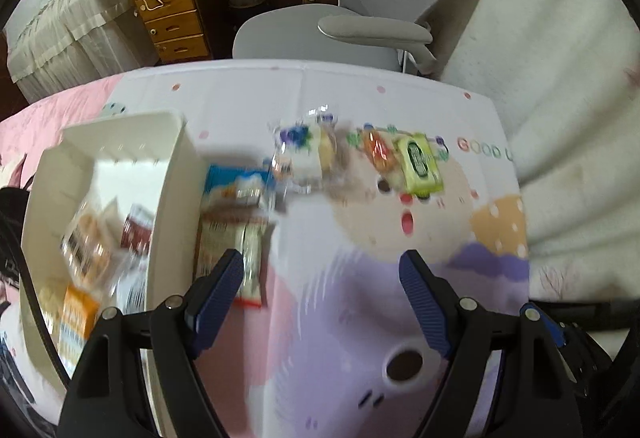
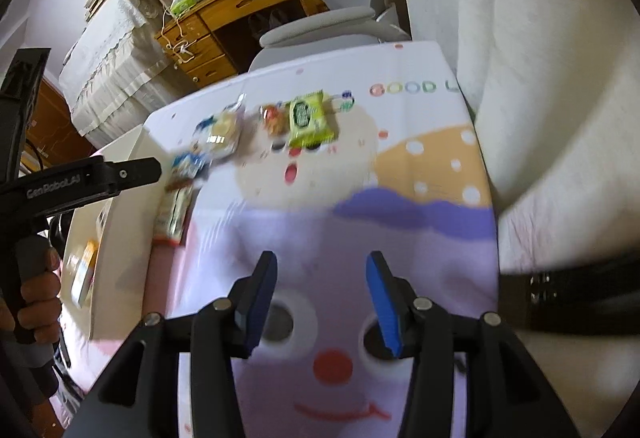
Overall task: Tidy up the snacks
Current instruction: 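Move both open grippers back to the remaining snacks, then grasp the blueberry bun with the left gripper while the right grasps the green-wrapped cake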
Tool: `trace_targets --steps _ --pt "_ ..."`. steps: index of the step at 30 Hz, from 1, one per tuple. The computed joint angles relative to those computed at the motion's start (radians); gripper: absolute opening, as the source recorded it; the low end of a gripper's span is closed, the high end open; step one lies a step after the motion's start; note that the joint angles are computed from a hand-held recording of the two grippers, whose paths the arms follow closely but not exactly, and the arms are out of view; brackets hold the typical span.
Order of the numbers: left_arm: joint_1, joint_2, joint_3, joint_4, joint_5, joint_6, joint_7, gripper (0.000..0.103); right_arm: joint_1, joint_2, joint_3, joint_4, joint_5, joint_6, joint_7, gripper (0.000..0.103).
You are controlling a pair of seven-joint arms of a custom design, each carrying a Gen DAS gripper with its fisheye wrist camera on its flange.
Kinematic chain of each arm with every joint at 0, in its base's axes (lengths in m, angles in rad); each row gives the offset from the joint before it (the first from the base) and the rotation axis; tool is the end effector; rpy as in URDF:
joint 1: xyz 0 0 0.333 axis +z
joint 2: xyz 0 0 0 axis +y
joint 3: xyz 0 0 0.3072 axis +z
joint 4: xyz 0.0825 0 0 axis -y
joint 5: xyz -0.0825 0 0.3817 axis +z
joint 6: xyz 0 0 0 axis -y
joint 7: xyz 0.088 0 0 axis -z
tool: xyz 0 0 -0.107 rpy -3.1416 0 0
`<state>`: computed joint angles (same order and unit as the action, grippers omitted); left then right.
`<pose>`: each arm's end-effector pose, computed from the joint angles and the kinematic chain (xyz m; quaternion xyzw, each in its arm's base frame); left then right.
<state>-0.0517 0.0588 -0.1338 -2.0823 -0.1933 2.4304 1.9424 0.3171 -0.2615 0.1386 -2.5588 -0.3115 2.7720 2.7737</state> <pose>0.5712 -0.1070 0.4211 -0.5338 0.8298 -0.1507 0.0615 0.4129 0.2175 0.4011 -0.5024 0.8271 -0.0959 0.2330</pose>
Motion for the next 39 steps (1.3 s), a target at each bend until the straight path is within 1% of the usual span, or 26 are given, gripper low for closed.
trace_targets --steps 3,8,11,13,15,21,26,29,31,33,34,36,37,39 --pt "-0.011 0.076 -0.002 0.073 0.034 0.008 -0.037 0.079 -0.036 0.075 -0.007 0.051 -0.053 0.027 -0.001 0.047" --pt "-0.025 0.196 0.002 0.194 0.059 -0.006 -0.092 0.079 -0.078 0.189 -0.022 0.149 -0.197 0.054 0.050 0.047" --pt "-0.034 0.265 0.007 0.269 0.073 -0.026 -0.128 0.079 -0.081 0.261 -0.050 0.212 -0.272 0.079 0.072 0.047" --pt "-0.036 0.308 0.010 0.316 0.074 -0.050 -0.152 0.079 -0.077 0.311 -0.073 0.259 -0.348 0.095 0.111 0.047" --pt "-0.036 0.343 0.010 0.356 0.069 -0.075 -0.171 0.079 -0.069 0.352 -0.094 0.291 -0.370 0.115 0.117 0.047" --pt "-0.022 0.426 0.003 0.443 0.032 -0.147 -0.195 0.079 -0.031 0.456 -0.142 0.382 -0.383 0.113 0.103 0.047" --pt "-0.017 0.460 0.000 0.471 0.015 -0.159 -0.208 0.079 -0.014 0.507 -0.158 0.420 -0.345 0.114 0.053 0.047" --pt "-0.015 0.469 -0.006 0.473 0.007 -0.152 -0.195 0.076 0.007 0.525 -0.178 0.440 -0.355 0.094 0.058 0.047" --pt "-0.016 0.481 -0.009 0.484 0.004 -0.158 -0.186 0.074 0.010 0.533 -0.180 0.449 -0.345 0.084 0.054 0.047" --pt "-0.020 0.494 -0.008 0.496 0.005 -0.164 -0.186 0.068 0.014 0.546 -0.185 0.464 -0.345 0.080 0.052 0.047" --pt "-0.023 0.504 -0.006 0.507 0.007 -0.175 -0.194 0.067 0.020 0.549 -0.190 0.469 -0.352 0.077 0.056 0.047" --pt "-0.023 0.524 -0.004 0.531 0.005 -0.193 -0.209 0.063 0.024 0.557 -0.192 0.478 -0.354 0.071 0.053 0.043" --pt "-0.019 0.521 -0.007 0.522 -0.004 -0.179 -0.207 0.063 0.029 0.560 -0.196 0.482 -0.362 0.067 0.056 0.040" --pt "-0.020 0.523 -0.008 0.522 -0.004 -0.174 -0.204 0.062 0.029 0.562 -0.194 0.488 -0.360 0.061 0.047 0.039"
